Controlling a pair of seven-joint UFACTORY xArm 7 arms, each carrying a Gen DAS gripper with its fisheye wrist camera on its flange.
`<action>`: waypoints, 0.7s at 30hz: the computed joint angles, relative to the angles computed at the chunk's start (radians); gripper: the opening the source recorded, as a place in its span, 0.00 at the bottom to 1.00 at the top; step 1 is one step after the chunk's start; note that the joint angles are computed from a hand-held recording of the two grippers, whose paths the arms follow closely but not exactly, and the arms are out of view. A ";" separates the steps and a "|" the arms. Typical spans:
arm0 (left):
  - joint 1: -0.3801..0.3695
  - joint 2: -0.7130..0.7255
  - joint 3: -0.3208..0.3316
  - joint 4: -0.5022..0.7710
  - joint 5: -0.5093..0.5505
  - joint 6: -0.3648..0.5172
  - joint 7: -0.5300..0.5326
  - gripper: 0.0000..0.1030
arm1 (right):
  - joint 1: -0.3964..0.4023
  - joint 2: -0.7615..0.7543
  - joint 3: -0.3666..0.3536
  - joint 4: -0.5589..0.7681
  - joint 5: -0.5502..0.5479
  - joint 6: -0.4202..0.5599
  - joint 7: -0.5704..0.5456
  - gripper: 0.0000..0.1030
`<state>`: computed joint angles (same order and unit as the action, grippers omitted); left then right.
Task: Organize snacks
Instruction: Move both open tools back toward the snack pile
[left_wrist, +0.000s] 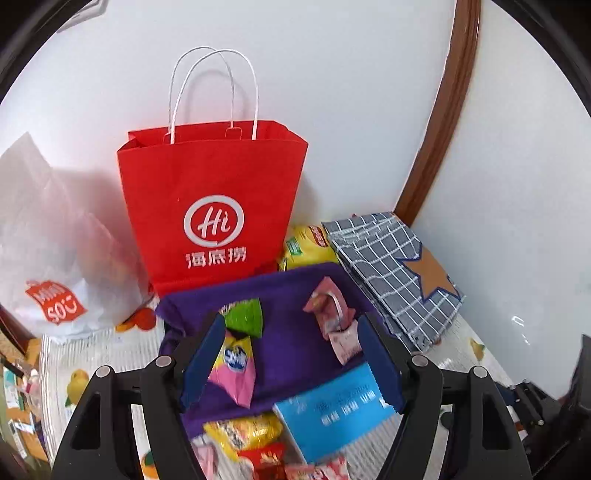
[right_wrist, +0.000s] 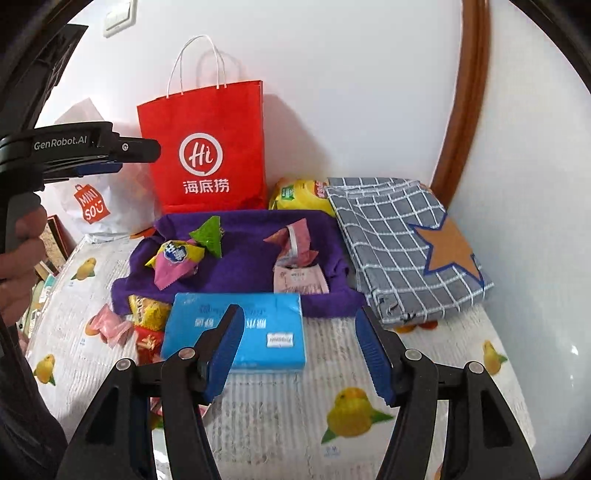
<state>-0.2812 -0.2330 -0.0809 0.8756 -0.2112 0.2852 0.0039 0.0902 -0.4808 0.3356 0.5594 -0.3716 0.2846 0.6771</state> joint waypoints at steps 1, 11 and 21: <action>-0.002 -0.019 0.005 -0.014 -0.007 0.014 0.004 0.70 | 0.026 -0.003 -0.017 -0.004 0.019 0.009 -0.018 0.60; 0.120 -0.240 0.003 -0.242 0.131 0.107 -0.127 0.70 | 0.145 0.069 -0.007 -0.039 0.092 -0.030 -0.009 0.60; 0.171 -0.416 0.079 -0.456 0.129 0.163 -0.106 0.70 | 0.030 0.255 0.161 0.010 -0.158 -0.078 0.239 0.60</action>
<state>-0.1104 -0.6485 -0.0015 0.4200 -0.0820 0.4477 -0.1024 0.1200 -0.2258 0.4970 0.5697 -0.5296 0.2064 0.9161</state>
